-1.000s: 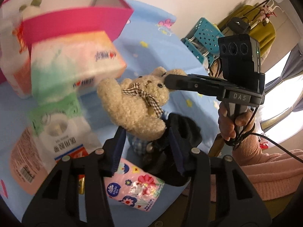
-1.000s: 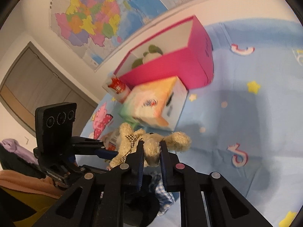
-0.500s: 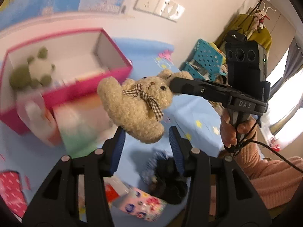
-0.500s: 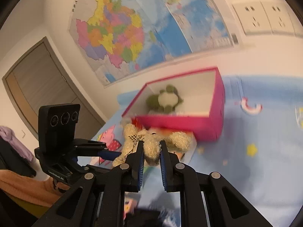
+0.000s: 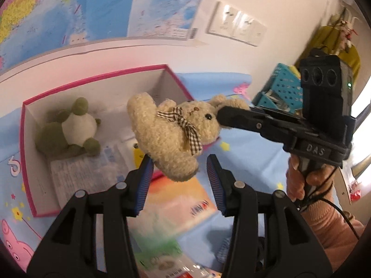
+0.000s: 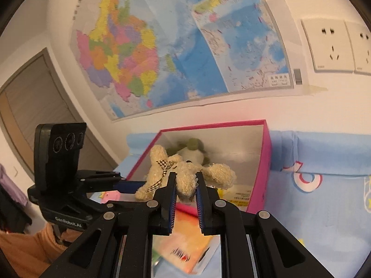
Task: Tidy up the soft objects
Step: 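Carry the teddy bear into the pink box and open the right gripper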
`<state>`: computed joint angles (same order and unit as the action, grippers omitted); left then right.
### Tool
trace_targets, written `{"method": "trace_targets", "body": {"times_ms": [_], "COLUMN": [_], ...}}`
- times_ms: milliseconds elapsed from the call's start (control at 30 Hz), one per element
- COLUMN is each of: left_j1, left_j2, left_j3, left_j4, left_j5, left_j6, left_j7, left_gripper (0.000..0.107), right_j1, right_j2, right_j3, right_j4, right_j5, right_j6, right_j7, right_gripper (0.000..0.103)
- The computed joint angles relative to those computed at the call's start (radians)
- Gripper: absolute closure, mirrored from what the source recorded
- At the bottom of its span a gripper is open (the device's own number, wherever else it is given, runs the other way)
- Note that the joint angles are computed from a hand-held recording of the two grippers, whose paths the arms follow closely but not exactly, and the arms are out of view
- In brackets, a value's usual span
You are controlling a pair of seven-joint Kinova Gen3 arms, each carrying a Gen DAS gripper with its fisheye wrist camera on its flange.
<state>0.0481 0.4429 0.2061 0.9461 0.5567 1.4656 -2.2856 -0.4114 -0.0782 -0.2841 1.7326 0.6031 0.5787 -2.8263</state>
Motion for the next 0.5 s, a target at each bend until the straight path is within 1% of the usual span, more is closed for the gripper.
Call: {"method": "trace_targets", "body": {"times_ms": [100,200,333,400,500], "left_j1": [0.033,0.067,0.097,0.104,0.112], "left_j2": [0.036,0.067,0.09,0.106,0.102], "left_j3": [-0.011,-0.017,-0.019,-0.016,-0.016], "left_j4": [-0.041,-0.072,-0.095,-0.113,-0.106], "left_j5": [-0.038,-0.085,-0.132,-0.144,-0.162], "left_j6": [0.001,-0.003,-0.012,-0.003,-0.018], "left_j7": [0.051,0.091,0.125,0.138,0.142], "left_gripper": [0.058,0.058,0.058,0.058,0.058], "right_j1": [0.003,0.0,-0.02,-0.034,-0.061], "right_j2": [0.03,0.055,0.087,0.103,0.122], "right_j3": [0.029,0.049,0.069,0.077,0.088], "right_j4": [-0.013,-0.022,-0.047,-0.067,-0.095], "right_j5": [-0.059,-0.085,-0.083,-0.074,-0.054], "right_j6": [0.001,0.011,0.048,0.082,0.142], "right_j7": [0.048,0.067,0.079,0.083,0.069], "right_gripper": [0.088,0.088,0.088,0.086,0.085]}}
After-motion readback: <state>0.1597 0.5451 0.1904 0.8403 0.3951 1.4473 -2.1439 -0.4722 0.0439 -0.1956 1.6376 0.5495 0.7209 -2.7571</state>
